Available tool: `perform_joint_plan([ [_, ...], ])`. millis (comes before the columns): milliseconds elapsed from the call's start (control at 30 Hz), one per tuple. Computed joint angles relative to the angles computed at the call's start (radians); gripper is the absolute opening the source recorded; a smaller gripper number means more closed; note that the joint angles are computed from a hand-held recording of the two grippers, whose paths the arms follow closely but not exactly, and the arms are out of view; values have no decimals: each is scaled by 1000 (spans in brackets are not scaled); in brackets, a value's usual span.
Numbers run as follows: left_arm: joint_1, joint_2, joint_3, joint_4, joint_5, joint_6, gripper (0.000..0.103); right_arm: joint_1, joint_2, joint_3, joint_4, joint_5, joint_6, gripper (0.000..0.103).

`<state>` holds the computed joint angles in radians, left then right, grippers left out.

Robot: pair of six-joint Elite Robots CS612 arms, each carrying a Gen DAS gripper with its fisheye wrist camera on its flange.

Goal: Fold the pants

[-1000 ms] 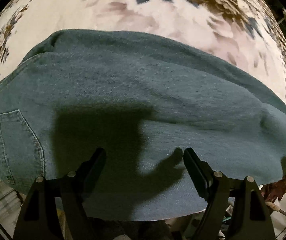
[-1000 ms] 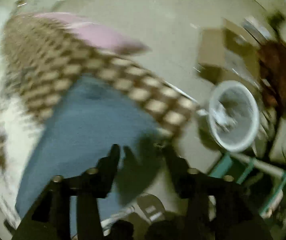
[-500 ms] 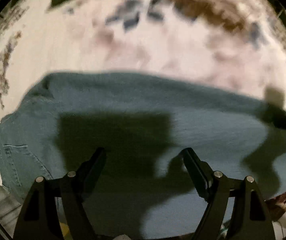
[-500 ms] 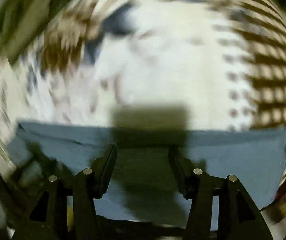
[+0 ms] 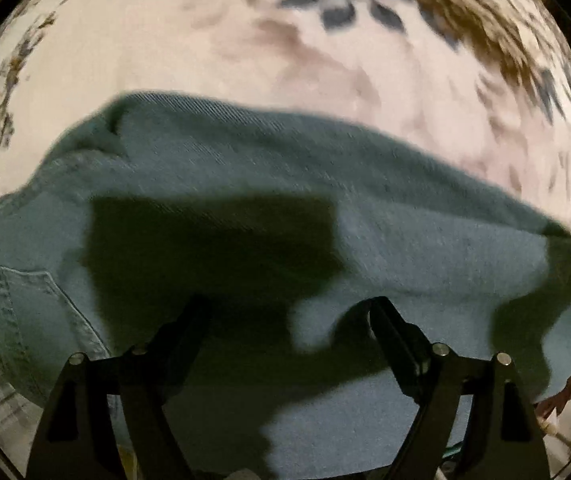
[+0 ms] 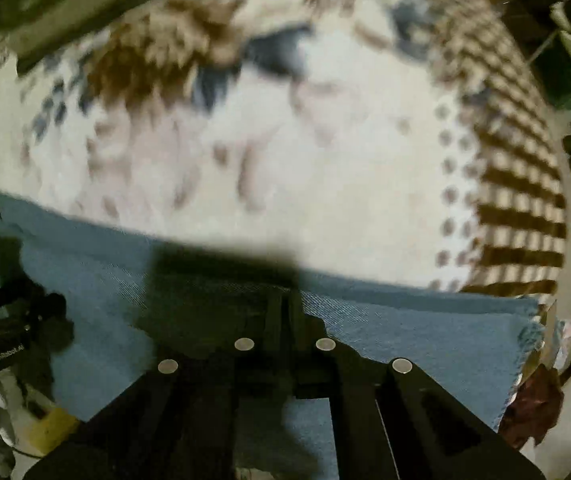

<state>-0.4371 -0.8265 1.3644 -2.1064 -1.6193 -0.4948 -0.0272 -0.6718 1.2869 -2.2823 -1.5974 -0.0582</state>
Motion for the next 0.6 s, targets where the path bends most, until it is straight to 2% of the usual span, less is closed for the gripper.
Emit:
perform_joint_plan([
  [100,9,-4,11,-10,-3,-5,83,-15,0,-11,-14,-1,20,0],
  [200,15,15,-8,10,-1,-7,83,-51,27,-69,88,76,60,0],
  [300,24,25,-19,15,2,3,83,-89,3,-35,91,133,120,2],
  [333,25,19,-10,11,-1,5,83,-110,-16,-7,89,162,138,10],
  [367,16,37,-43,18,-3,-5,83,-130,-35,24,73,180,169,28],
  [433,11,50,-68,13,4,-8,83,-165,-81,108,8,206,255,51],
  [500,11,25,-40,-14,20,11,83,-193,-134,214,-72,186,326,51],
  [600,-2,9,-24,-43,26,30,83,-222,-156,262,-110,120,382,52],
])
